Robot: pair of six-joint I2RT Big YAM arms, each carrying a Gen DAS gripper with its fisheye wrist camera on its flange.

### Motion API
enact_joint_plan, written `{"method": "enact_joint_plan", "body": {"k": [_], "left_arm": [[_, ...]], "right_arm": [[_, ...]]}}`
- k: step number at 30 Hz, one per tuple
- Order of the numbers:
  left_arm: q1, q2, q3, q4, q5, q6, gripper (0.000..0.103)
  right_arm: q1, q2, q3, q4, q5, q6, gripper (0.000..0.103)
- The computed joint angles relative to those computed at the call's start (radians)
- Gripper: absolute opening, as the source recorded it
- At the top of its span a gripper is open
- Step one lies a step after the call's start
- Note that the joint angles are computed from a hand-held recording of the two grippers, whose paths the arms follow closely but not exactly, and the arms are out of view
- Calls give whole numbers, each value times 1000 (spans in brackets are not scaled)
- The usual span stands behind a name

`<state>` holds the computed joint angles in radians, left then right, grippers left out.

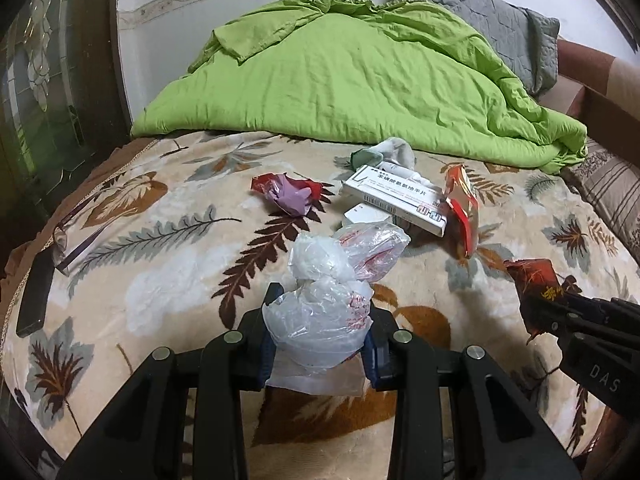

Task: Collect trash
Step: 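Hold the red snack wrapper and clear plastic bag lifted above the bed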

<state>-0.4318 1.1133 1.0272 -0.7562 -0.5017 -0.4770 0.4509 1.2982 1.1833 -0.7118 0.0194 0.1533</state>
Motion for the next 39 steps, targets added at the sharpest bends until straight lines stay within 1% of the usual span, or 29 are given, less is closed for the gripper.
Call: {"method": "enact_joint_plan", "body": {"k": [5, 16, 22, 27, 39], "left_arm": [[-3, 10, 4, -11, 7, -1, 34], [-8, 15, 5, -8, 1, -1, 34], [-20, 20, 5, 10, -10, 25, 34], [-33, 19, 4, 20, -23, 49, 34], [-43, 8, -3, 46, -28, 85, 34]], "right_arm": [[3, 6, 4, -1, 8, -3, 37], [5, 6, 3, 5, 14, -2, 37], [2, -13, -10, 31, 23, 2, 37], [2, -27, -19, 38, 25, 3, 37], [-29, -73, -54, 54, -2, 62, 37]]}}
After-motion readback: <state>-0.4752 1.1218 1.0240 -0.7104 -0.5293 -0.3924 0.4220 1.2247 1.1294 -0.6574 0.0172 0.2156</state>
